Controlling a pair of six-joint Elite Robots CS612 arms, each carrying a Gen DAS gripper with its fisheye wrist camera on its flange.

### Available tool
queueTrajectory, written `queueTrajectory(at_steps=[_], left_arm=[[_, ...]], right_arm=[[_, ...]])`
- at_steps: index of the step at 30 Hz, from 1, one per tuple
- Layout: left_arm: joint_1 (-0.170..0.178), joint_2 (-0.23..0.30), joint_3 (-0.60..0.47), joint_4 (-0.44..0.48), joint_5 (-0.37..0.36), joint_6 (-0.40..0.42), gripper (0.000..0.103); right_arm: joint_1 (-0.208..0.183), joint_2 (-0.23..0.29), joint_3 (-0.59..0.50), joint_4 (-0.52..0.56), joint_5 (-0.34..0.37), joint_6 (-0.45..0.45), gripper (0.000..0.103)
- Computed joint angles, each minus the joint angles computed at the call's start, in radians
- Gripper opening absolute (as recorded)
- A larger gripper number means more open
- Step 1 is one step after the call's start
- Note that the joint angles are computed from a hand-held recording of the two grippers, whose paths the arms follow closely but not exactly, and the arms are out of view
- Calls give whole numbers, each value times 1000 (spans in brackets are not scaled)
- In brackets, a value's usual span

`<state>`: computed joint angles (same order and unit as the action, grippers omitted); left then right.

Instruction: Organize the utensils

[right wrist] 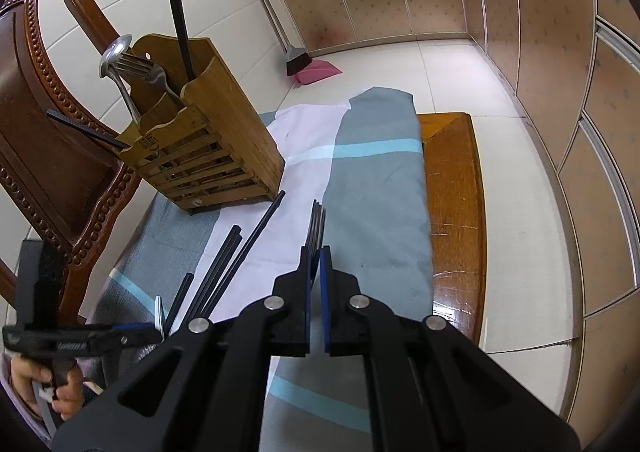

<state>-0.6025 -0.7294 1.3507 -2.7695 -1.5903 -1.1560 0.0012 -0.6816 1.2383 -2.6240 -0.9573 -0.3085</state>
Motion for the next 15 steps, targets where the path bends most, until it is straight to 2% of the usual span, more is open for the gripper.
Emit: queueTrajectory(at_steps=[2, 4, 5, 6, 9, 11, 15], left_arm=[[6, 6, -8, 0, 8, -10, 38], [9, 11, -14, 6, 16, -26, 28], [11, 12, -17, 14, 16, -30, 18], [13, 14, -13, -1, 10, -40, 15], [15, 15, -3, -28, 18, -65, 11], [9, 7, 13, -62, 46, -65, 4], [-8, -30, 46, -103, 131, -29, 4]], right_arm=[[0, 0, 1, -4, 1, -1, 5], [-1, 2, -1, -2, 4, -3, 5], [-1, 3, -2, 0, 5, -3, 5], [-1, 4, -4, 2, 6, -4, 5], [-1, 6, -4, -6, 7, 1, 5], [-1, 7, -4, -13, 9, 6, 5], [-3, 3, 5, -48, 17, 16, 5]])
